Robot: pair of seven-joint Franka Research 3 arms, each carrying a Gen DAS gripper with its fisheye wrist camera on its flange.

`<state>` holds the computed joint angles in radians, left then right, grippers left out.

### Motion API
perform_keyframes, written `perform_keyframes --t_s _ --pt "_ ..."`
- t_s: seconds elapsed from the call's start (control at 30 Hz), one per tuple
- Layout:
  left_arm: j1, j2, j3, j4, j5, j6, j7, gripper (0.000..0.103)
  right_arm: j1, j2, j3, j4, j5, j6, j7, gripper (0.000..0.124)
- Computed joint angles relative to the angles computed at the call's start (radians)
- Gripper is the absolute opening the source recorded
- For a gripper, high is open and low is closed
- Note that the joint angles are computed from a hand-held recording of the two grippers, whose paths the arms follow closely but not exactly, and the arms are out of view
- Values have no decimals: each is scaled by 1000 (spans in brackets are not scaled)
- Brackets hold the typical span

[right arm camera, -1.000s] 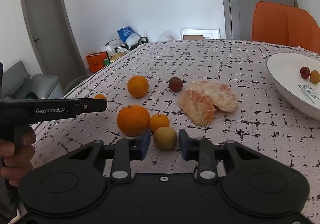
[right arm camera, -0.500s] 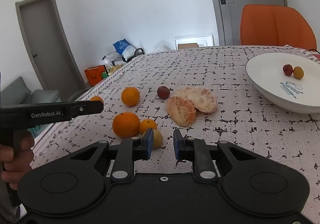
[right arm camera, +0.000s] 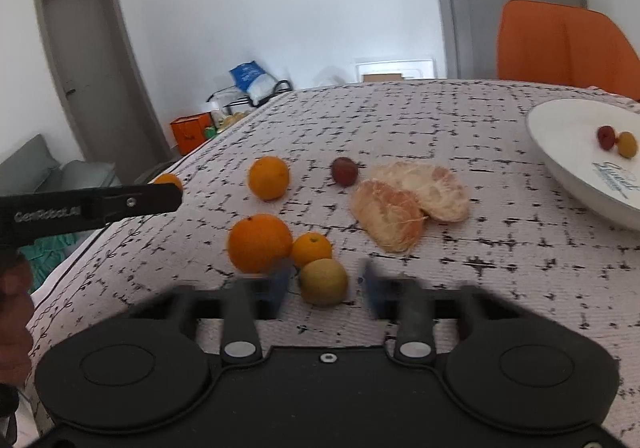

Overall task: Organize fruits
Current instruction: 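Grasp a small orange with the left gripper while the right gripper grasps a yellow-green fruit, then carry both fruits over the white plate and open both grippers to release them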

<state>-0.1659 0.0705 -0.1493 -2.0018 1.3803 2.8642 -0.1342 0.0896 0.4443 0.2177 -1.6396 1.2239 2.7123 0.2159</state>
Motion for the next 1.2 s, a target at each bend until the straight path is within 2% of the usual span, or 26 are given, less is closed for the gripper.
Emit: perform_keyframes --t_s 0.13,0.63,0.93,1.2 --pt "-2 4 -1 6 8 4 -2 20 -16 -23 10 -25 59 -7 -61 26" --pt "-57 100 9 131 -26 28 105 20 -34 -67 -40 -51 215 9 -139 26" --pt "-119 199 34 251 -118 43 234 20 -54 -64 -70 -25 293 25 -176 26" --pt "-182 299 65 374 -245 52 400 20 -86 -31 -82 28 348 49 -187 26"
